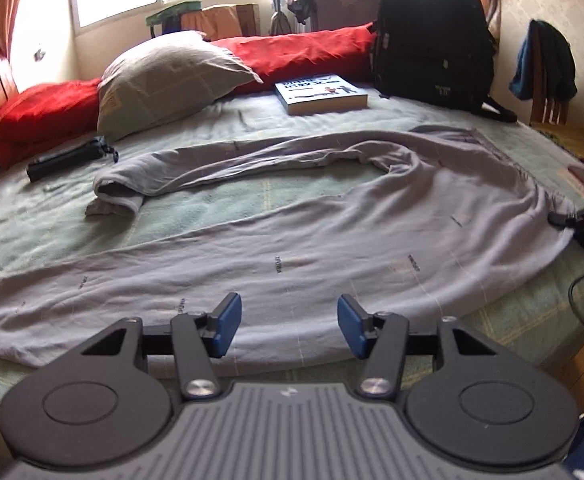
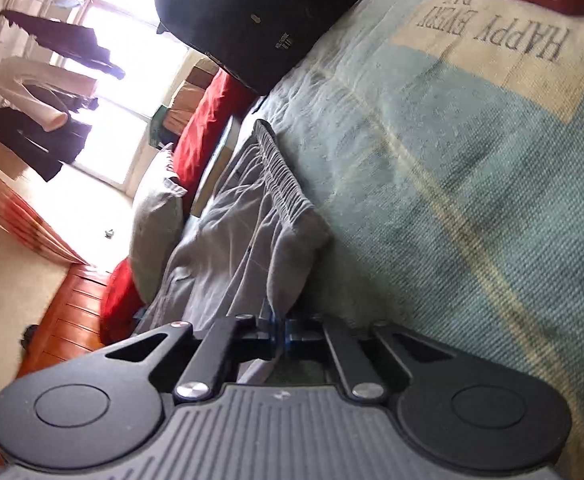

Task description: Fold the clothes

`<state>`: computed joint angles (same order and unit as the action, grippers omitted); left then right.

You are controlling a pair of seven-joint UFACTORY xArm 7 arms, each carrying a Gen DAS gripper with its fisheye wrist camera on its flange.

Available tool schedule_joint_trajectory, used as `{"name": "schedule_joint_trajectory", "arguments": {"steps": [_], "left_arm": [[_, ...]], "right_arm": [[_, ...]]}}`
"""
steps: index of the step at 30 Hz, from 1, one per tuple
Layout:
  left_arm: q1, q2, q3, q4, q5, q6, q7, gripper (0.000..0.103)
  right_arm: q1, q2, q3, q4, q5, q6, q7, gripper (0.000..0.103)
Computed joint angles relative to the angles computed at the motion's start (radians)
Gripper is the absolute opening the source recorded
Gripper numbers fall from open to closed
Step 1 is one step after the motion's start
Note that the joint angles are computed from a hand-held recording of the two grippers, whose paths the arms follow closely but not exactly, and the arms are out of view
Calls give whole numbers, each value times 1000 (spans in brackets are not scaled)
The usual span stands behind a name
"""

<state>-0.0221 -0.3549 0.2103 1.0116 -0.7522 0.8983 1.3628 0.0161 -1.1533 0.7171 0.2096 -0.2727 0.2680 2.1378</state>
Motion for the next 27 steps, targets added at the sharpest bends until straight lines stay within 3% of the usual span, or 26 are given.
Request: {"name": "schedule_joint_trajectory", "arguments": {"steps": [2, 5, 11, 13, 16, 17, 18, 20, 24, 27], "left_arm": [[2, -18, -13, -27, 14, -30, -3, 56], [-3, -32, -3, -39, 25, -9, -12, 57], [-12, -34, 4, -40, 29, -7, 9, 59], [-12, -23, 2, -30, 32, -23, 6, 60], [-10, 21, -1, 6, 34, -63, 13, 64], [-10, 42, -3, 22, 32, -78, 22, 64], [-8, 63, -5, 39, 29, -94, 31, 65], [-1, 116, -26, 73, 32, -158, 37, 65], [31, 242, -50, 171, 27, -207, 41, 64], [89, 311, -59, 239, 40, -128, -8, 65]], "right_arm": [[14, 20, -23, 24, -1, 36, -28, 4], [73, 17, -61, 51, 8, 129, -69, 4], [150, -14, -56, 87, 17, 293, -71, 4], [169, 12, -68, 162, 10, 423, -124, 10], [151, 84, -58, 321, -38, 620, -248, 28], [129, 113, -50, 368, -68, 651, -289, 44], [105, 148, -48, 410, -99, 658, -331, 63], [66, 247, -60, 475, -160, 593, -424, 76], [-23, 533, -28, 639, -286, 505, -590, 76], [-58, 749, 15, 747, -388, 510, -636, 76]]}}
